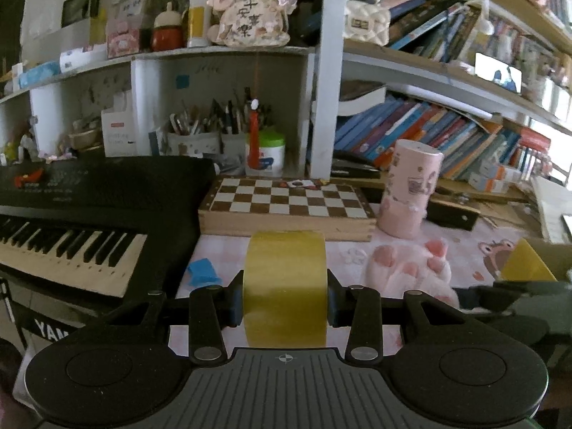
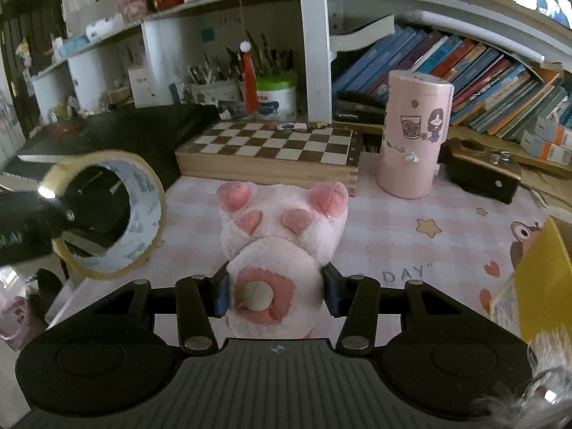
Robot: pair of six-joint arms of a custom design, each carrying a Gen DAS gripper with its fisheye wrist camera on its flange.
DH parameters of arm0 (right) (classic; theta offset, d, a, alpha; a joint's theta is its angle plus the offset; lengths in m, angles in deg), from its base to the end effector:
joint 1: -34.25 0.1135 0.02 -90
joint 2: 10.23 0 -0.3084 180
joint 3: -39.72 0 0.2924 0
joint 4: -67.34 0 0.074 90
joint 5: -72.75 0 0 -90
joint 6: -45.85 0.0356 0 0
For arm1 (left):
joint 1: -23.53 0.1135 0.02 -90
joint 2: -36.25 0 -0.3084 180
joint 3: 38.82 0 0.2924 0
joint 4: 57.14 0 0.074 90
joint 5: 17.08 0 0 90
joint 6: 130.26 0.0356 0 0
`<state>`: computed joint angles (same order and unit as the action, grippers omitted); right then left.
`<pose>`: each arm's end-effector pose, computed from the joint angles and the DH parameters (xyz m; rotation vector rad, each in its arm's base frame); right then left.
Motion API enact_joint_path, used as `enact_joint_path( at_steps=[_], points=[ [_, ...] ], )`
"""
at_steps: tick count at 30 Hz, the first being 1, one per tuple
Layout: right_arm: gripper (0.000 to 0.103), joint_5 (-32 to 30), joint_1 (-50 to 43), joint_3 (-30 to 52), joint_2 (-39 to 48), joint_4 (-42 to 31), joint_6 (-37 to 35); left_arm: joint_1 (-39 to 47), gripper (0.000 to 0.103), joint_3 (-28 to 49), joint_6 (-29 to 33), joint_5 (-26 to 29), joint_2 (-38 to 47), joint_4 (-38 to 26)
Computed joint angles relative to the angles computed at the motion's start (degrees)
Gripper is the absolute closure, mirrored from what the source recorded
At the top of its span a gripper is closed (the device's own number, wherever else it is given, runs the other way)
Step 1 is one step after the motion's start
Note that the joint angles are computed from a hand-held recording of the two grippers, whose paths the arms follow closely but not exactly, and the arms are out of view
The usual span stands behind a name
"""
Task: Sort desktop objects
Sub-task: 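Carry the pig plush in the right tool while the left tool carries the tape roll to the box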
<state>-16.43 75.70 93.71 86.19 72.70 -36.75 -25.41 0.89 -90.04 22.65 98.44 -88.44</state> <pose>0.2685 0.2364 0.1566 -0.6528 2.1593 0.4497 0.1543 -0.1354 0.1964 -0.3361 2.0880 0.1200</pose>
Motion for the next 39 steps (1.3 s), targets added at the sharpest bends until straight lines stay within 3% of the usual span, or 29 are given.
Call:
enact_joint_path(
  at_steps=[10, 18, 25, 31, 39],
  points=[
    [0.057, 3.7, 5.8, -8.9, -14.7, -6.9, 5.7, -17.8, 0.063, 0.1, -20.2, -6.3, -5.9, -21.4],
    [0.057, 12.5, 15.6, -15.0, -24.1, -12.3, 15.2, -35.8, 0.063, 2.3, -48.5, -8.7, -2.8, -43.0],
    [0.057, 23.2, 28.0, -17.8, -29.8, -18.8, 25.5, -52.1, 0.063, 4.6, -72.9, -5.2, 4.3, -58.6],
    [0.057, 32.0, 39.6, -19.0, -32.5, -26.1, 37.3, -63.4, 0.063, 6.5, -85.0, -0.6, 10.4, -63.6],
    [0.057, 41.4, 55.7, -18.5, -31.7, -40.0, 60.4, -72.1, 0.063, 8.7, -88.7, 3.2, 15.9, -62.0]
  ],
)
